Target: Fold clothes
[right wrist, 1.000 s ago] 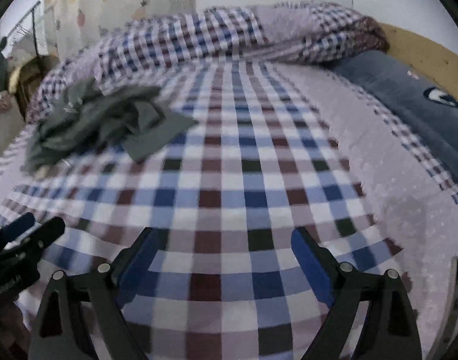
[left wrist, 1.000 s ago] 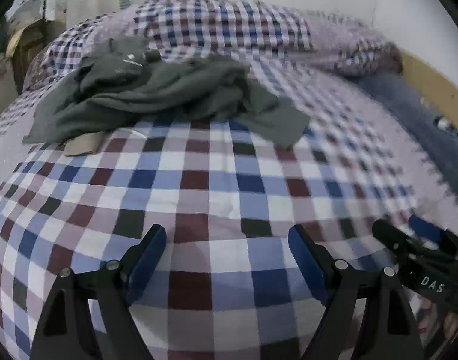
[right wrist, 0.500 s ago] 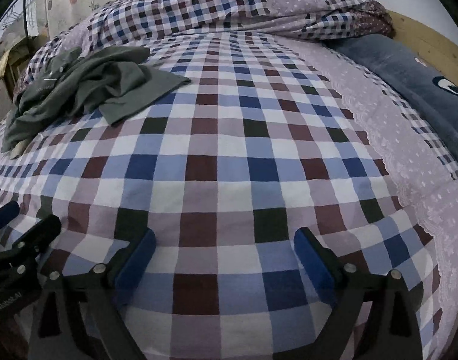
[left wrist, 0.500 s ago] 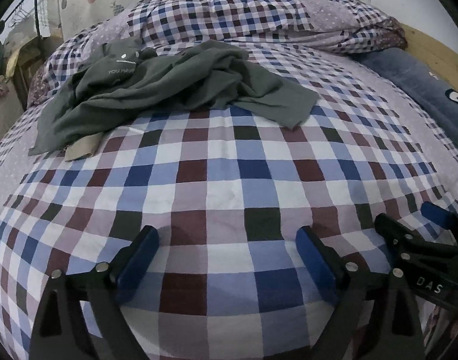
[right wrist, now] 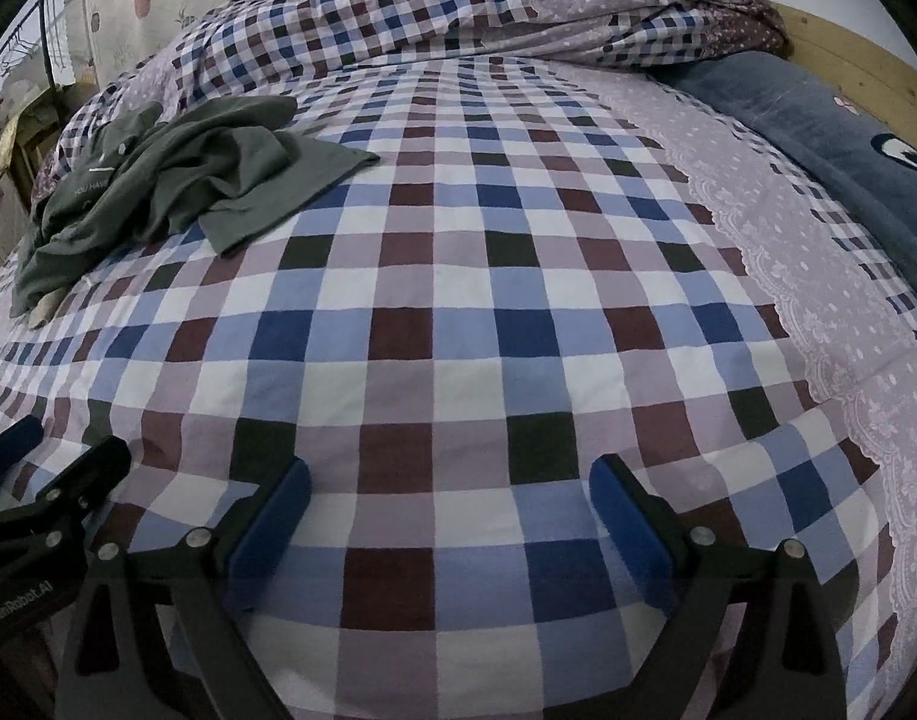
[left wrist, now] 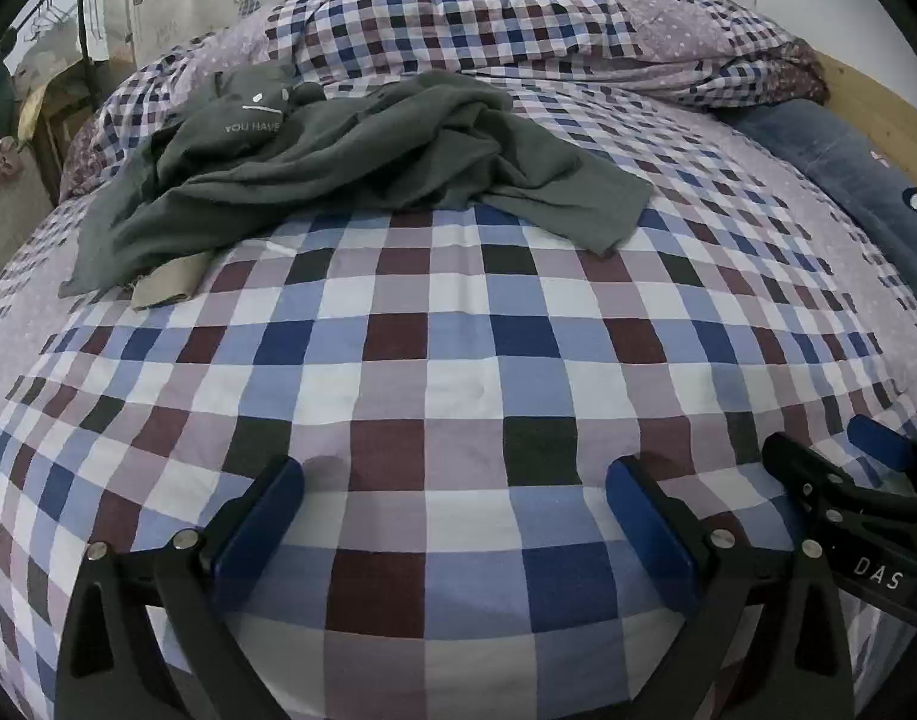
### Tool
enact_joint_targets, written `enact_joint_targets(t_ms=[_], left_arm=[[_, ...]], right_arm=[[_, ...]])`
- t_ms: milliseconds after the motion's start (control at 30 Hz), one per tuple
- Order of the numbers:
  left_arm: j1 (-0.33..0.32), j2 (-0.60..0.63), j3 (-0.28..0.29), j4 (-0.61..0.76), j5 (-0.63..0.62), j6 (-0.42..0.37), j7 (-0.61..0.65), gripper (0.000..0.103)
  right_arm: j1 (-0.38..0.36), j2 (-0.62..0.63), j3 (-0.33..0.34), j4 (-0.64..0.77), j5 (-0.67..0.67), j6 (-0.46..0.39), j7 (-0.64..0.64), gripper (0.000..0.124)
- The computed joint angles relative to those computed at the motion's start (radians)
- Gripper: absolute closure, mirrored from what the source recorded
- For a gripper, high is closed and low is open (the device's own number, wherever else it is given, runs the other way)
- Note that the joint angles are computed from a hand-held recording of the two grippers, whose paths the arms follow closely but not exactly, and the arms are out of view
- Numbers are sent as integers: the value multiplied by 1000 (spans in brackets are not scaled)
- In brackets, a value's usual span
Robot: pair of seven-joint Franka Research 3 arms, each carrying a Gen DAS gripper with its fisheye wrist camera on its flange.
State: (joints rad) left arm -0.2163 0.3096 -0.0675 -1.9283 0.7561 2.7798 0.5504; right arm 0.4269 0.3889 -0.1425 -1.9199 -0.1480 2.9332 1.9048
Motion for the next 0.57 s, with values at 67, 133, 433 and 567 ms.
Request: enact_joint_targets(t_ms=[67, 133, 433, 567], left_arm=[[-3, -6, 2, -8, 5, 3, -11, 1], [-3, -7, 2, -10, 9, 5, -17, 1], [-5, -15, 1, -21, 19, 5, -39, 1], [-3, -20, -1, -27, 22, 7, -47, 1]], right_arm=[[0, 1, -1, 1, 0, 0, 0, 27], [2, 4, -3, 4, 0, -1, 3, 27], [-1, 4, 1, 4, 3, -1, -2, 27], [0, 6, 0, 5, 4, 0, -3, 27]])
